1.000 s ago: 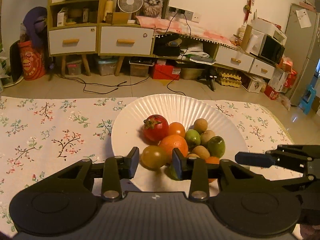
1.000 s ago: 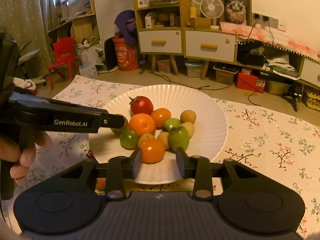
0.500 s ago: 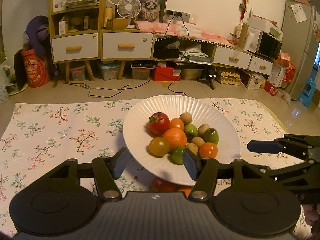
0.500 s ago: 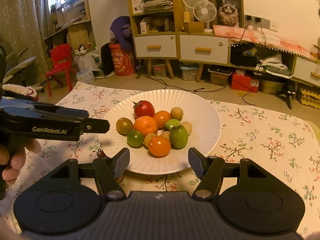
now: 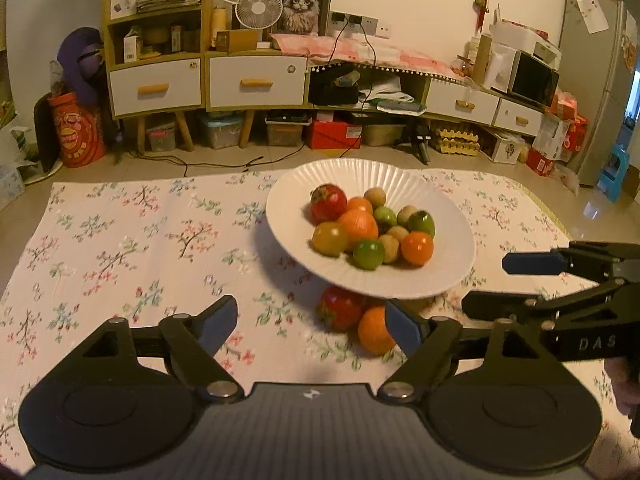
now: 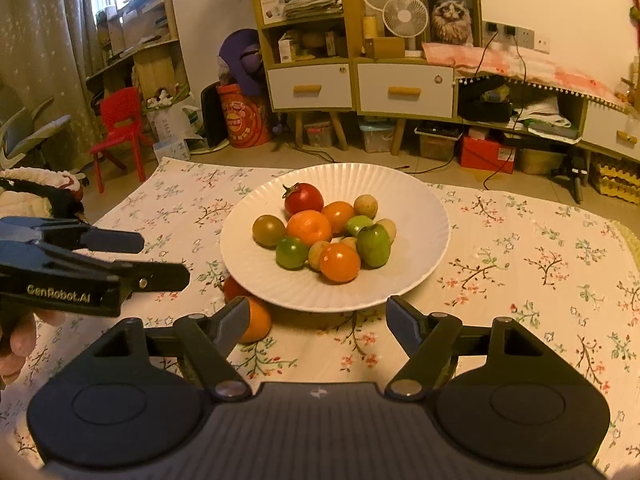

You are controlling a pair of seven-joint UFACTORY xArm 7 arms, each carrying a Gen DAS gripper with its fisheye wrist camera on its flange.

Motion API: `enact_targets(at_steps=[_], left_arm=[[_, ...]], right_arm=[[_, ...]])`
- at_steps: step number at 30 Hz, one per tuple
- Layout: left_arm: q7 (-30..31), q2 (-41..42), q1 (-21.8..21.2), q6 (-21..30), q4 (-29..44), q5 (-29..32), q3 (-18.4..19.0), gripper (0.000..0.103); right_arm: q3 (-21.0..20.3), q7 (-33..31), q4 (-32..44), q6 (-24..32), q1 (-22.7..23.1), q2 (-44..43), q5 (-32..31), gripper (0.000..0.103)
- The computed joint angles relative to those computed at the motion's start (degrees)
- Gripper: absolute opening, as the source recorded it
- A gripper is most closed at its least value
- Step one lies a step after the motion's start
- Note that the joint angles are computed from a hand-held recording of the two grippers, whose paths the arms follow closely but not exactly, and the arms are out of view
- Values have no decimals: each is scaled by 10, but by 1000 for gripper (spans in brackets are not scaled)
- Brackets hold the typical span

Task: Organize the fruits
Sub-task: 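Withdraw both tools from the plate toward the last two fruits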

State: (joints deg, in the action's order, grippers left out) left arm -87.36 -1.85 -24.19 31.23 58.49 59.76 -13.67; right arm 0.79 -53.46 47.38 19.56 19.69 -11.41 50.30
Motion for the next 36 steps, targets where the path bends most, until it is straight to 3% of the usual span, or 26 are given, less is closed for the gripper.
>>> enact_targets(at_steps=[16, 36], left_arm=[[-32, -36, 7, 6, -58, -1, -20, 100], [15, -56, 26, 5, -111, -38, -23, 100]], right_arm=[[-3, -28, -39, -27, 29, -24, 13, 94], [6, -28, -48, -28, 38, 2, -10, 97]])
